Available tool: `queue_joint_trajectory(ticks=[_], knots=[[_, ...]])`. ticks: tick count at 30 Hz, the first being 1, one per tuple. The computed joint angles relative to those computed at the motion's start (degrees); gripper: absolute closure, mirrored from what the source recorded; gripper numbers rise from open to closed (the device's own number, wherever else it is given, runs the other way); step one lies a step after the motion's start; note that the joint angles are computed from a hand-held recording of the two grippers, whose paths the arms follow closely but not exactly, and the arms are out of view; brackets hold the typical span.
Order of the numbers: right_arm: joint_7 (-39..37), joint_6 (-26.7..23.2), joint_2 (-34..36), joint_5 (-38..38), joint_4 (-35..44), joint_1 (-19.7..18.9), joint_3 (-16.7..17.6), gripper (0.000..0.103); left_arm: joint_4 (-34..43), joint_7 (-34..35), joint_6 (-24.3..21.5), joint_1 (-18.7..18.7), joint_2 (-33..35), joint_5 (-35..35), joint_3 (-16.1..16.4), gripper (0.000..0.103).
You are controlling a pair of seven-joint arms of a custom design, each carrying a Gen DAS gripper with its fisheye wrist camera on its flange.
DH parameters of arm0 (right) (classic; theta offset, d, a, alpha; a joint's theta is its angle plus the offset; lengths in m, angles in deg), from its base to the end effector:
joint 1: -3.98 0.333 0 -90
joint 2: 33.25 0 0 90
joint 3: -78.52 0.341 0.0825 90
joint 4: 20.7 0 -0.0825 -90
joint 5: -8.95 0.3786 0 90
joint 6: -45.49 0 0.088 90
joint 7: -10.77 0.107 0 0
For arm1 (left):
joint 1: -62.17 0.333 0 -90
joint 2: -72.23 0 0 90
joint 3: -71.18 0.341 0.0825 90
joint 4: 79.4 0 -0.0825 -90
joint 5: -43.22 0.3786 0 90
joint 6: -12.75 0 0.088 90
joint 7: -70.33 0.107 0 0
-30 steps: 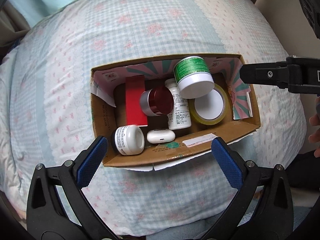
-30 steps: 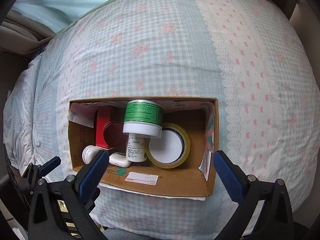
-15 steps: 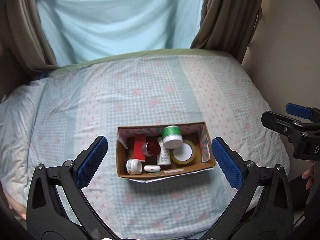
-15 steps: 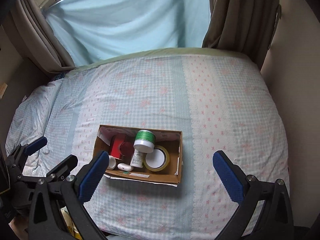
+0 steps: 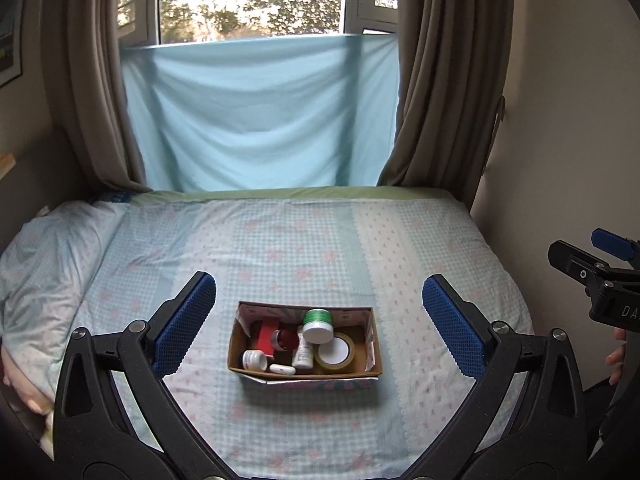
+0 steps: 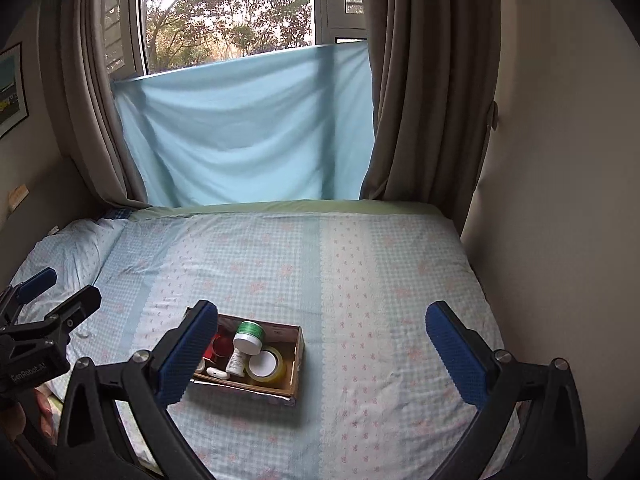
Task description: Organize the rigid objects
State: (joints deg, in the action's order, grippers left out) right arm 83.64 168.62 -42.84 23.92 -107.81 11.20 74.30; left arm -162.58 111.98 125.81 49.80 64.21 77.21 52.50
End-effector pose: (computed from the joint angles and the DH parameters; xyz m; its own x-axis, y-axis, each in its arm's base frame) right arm 0.5133 0.0320 0.8346 0.3116 -0.9490 -0.0478 -0.6478 -0.1754 -0.7414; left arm 0.4488 -0.2529 0.8364 0.2315 -0.9727 0.0145 -0.5983 -0.1541 -0.7863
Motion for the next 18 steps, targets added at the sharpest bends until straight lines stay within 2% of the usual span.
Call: queue_joint_trajectory(ticks=[4,7,18], knots=[[-1.56,4.30,-3.96,0.95,-5.55,0.15,-0.70,0.000,-1.36,-3.55,0.75,-0.64,-1.30,2.46,-1.63,0.000],[-2.54,5.73,-5.94,1.72,-8.24,0.66,-1.65,0.000,-1.95,-5.45,0.82,-0.76,-1.98,4.36,-2.76,0.000],[-3.50,7.19,-8.04,2.14,-10.39,1.10,-3.59,0.000,-1.47,-7.93,0.22,-1.79,-1.71,6.14,-4.01,0.000]])
